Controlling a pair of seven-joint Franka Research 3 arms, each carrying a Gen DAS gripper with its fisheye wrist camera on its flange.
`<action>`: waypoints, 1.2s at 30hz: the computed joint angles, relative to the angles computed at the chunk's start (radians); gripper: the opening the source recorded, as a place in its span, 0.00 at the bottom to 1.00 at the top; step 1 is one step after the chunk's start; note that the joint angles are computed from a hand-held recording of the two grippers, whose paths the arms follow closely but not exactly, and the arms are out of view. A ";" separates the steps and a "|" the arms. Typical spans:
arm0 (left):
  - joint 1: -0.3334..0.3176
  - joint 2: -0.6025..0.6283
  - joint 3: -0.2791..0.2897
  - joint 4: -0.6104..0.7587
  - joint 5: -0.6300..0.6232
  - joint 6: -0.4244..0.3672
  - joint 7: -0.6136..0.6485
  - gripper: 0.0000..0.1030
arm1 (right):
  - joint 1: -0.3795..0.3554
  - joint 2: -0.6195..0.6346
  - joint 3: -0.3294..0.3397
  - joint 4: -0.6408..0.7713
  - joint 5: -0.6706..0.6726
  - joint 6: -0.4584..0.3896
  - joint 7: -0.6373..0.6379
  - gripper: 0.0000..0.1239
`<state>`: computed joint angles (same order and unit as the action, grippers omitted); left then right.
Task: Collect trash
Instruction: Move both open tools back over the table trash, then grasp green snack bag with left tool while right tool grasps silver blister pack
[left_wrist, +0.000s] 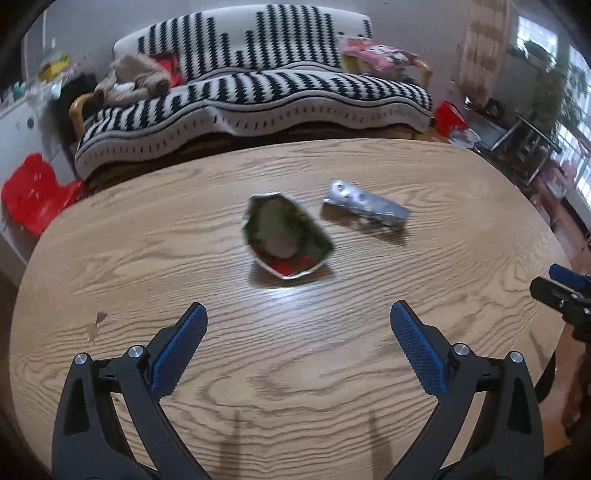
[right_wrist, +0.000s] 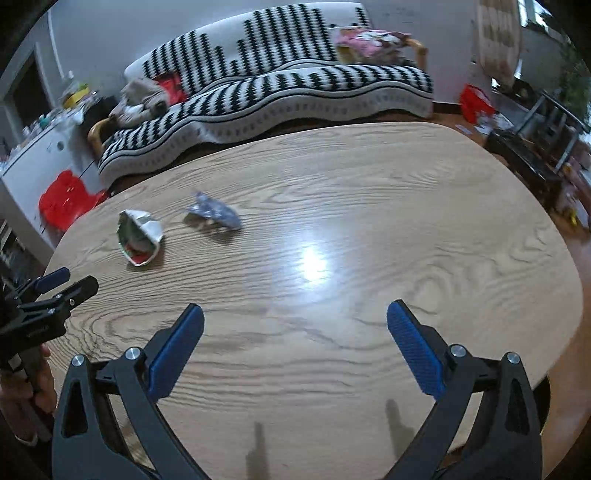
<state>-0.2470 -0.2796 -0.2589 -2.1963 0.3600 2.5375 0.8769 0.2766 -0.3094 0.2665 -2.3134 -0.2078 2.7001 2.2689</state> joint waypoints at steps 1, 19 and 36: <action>0.000 0.011 0.007 0.006 -0.011 0.002 0.007 0.94 | 0.002 0.012 0.003 0.008 -0.002 0.004 -0.002 0.77; 0.034 0.310 0.044 0.225 -0.081 0.051 0.008 0.94 | 0.163 0.500 -0.145 0.451 -0.019 -0.049 -0.129 0.77; 0.042 0.353 0.059 0.261 -0.009 0.016 -0.003 0.71 | 0.254 0.669 -0.222 0.670 0.020 -0.078 -0.305 0.22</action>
<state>-0.2048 0.0733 -0.1996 -1.9355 0.3507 2.5531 0.8742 0.5308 0.3599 0.0442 -1.6431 -0.1874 2.6223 1.9641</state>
